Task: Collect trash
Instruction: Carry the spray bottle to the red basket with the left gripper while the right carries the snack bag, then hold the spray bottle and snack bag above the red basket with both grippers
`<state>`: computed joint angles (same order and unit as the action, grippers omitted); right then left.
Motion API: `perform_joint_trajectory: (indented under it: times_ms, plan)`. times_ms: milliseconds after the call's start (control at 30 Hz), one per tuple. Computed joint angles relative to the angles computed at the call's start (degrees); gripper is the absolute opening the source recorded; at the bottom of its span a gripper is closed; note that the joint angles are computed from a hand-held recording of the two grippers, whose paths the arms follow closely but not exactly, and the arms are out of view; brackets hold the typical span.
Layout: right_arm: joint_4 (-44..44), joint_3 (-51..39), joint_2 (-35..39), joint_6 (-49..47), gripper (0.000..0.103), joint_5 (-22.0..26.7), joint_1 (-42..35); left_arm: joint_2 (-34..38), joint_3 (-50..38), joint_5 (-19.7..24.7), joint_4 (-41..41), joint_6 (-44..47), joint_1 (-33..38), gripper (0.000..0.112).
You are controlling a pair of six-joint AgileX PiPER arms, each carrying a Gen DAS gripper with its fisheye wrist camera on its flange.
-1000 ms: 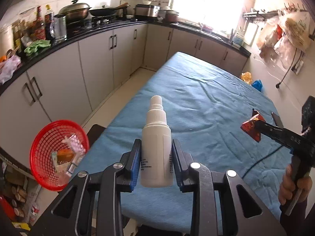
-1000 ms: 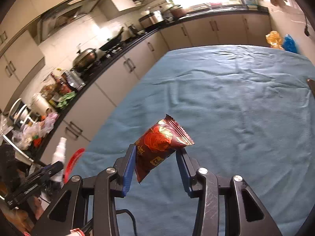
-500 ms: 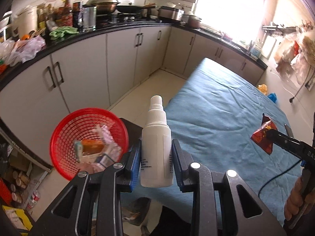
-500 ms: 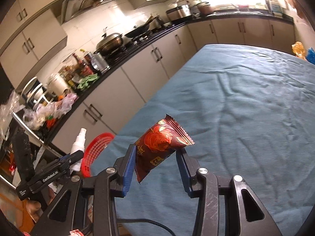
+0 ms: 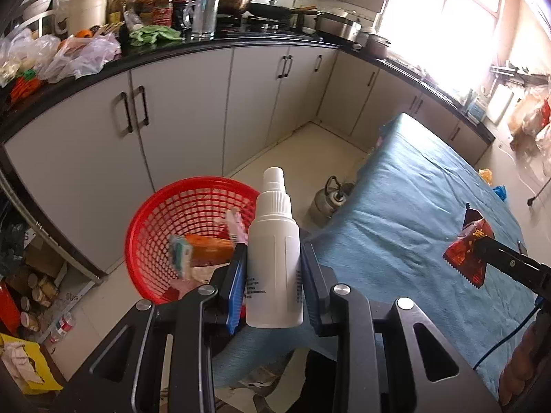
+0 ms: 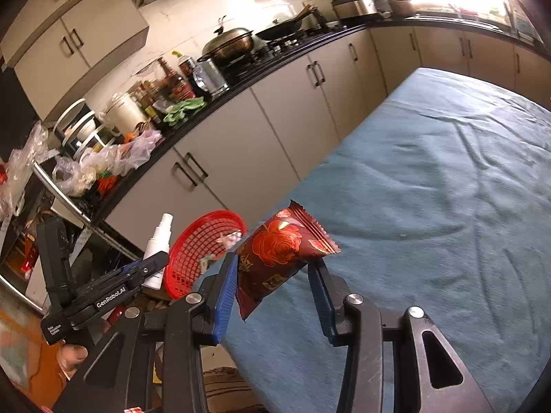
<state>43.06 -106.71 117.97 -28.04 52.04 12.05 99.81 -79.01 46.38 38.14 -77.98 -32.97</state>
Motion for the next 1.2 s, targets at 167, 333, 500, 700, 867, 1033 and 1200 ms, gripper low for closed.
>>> perform_joint_trajectory:
  times_ms: [167, 333, 500, 700, 867, 1033, 1200]
  plan:
    - [-0.7, -3.5, 2.3, 1.3, 0.045, 0.8, 2.7, -1.6, 3.1, -1.2, 0.4, -0.7, 1.9, 0.029]
    - [-1.5, -7.0, 4.4, 3.0, 0.045, 1.6, 5.2, -2.9, 6.0, -2.6, 0.5, -1.1, 3.7, 0.029]
    - [-2.6, -12.4, 7.7, 5.3, 0.045, 3.2, 8.0, -3.6, 8.2, -3.8, -0.2, -0.7, 5.7, 0.029]
    - [-4.3, -20.6, 12.6, 8.9, 0.045, 5.8, 10.9, -3.4, 10.3, -4.1, -0.1, -0.8, 7.6, 0.029]
    - [-6.8, -26.0, 15.7, 11.2, 0.045, 7.0, 12.6, -3.1, 11.5, -4.1, 0.0, -1.0, 8.6, 0.029]
    - [-8.2, -32.6, 19.5, 13.8, 0.045, 9.6, 13.4, -2.7, 12.0, -3.3, 1.0, -1.7, 9.1, 0.029]
    - [-9.2, -39.7, 23.5, 16.3, 0.045, 12.8, 13.6, -1.7, 11.5, -2.1, 2.3, -1.7, 9.0, 0.029]
